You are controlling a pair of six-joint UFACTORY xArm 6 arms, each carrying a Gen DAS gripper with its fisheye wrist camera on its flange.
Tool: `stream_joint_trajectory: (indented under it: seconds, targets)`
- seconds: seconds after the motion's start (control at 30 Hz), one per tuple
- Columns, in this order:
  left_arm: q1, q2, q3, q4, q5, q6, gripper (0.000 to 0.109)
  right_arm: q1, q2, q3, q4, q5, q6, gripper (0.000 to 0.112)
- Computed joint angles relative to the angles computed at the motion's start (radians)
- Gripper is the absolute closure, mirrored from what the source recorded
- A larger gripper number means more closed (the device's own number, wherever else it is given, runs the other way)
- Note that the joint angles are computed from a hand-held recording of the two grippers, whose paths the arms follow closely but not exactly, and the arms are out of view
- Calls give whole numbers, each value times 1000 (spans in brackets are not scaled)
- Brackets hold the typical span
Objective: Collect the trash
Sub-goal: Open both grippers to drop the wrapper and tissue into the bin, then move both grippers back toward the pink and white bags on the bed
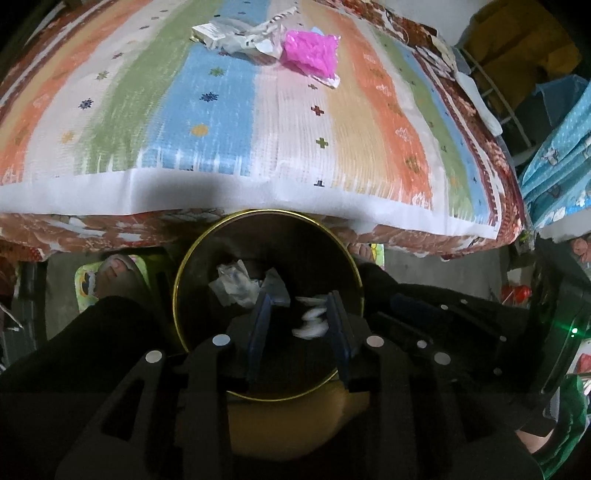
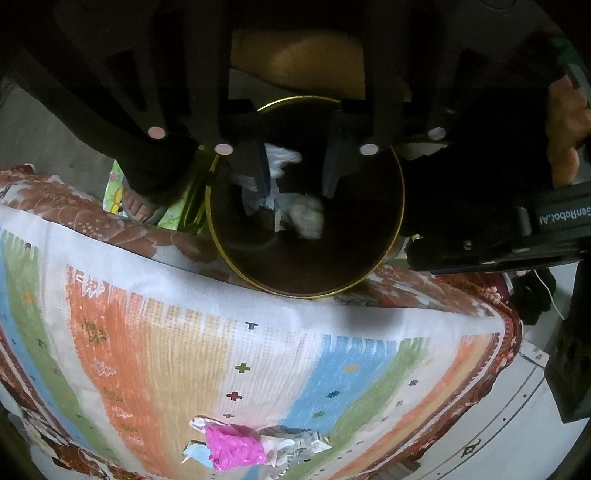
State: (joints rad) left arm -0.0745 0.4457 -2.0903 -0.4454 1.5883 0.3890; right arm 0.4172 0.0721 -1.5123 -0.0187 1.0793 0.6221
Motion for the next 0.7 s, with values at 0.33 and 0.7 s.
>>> stream_joint_trajectory:
  seconds: [0.33,0.7]
  targets:
    - [18,-8,-6,-37,-80,-33,61,-1,-17,4,-61,-46,19,68]
    - [22,64,-140,-10,-168,-85,28,-12,-26,-27,-169,-119,28,48]
